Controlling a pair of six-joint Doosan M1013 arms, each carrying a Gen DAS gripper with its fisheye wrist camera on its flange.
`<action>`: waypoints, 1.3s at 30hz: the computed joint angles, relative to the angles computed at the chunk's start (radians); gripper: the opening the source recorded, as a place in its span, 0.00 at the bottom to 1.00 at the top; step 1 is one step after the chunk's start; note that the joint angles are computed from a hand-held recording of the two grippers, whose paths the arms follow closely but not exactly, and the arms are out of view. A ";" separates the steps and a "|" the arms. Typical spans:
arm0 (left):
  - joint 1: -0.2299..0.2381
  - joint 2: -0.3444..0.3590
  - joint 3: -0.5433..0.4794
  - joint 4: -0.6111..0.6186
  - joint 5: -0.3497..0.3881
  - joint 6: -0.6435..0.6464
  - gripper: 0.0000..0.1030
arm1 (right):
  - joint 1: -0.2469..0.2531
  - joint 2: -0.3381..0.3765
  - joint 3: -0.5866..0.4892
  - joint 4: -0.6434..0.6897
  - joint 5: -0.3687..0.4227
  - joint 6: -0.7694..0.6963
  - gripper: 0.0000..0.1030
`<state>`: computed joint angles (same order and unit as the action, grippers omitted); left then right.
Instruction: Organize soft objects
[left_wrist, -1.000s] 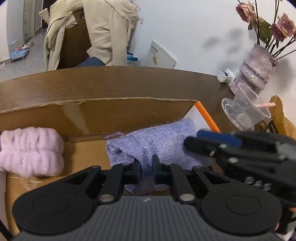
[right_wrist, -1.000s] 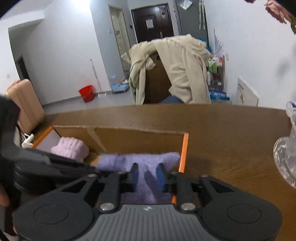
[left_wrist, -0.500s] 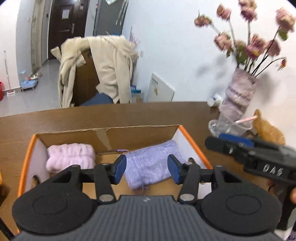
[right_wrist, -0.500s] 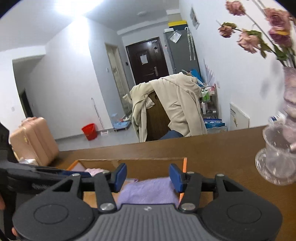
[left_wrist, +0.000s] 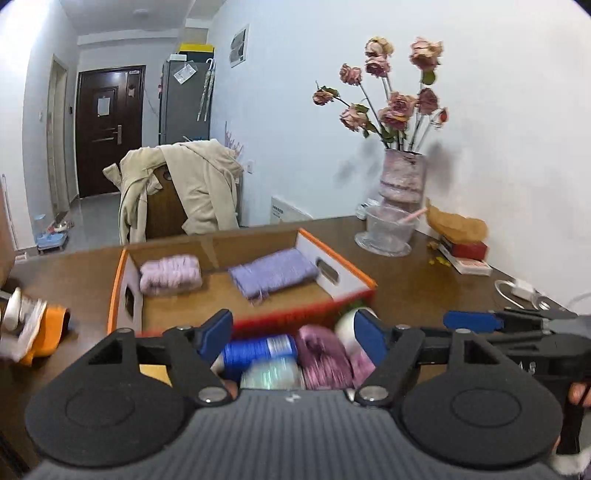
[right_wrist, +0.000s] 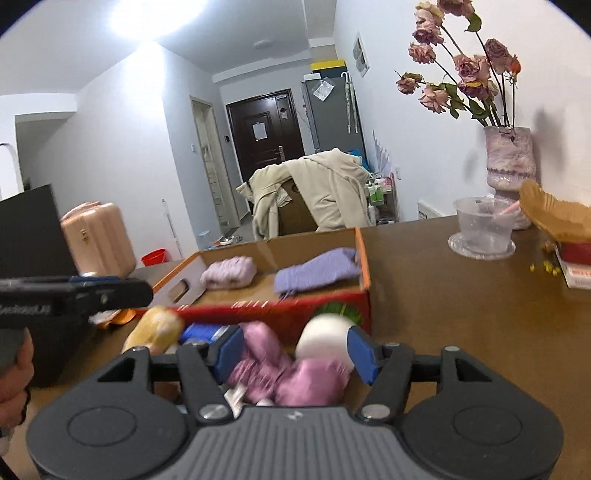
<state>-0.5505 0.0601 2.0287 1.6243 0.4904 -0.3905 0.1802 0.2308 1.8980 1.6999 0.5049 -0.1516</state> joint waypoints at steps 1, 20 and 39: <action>-0.014 -0.012 0.022 0.021 0.015 -0.037 0.72 | -0.002 -0.011 0.021 0.019 0.010 -0.009 0.61; -0.006 -0.012 0.129 -0.056 0.013 -0.091 0.66 | 0.073 -0.003 0.084 -0.055 0.043 0.004 0.61; 0.009 -0.006 0.140 0.064 -0.020 -0.196 0.30 | 0.075 0.044 0.043 -0.088 0.079 0.085 0.48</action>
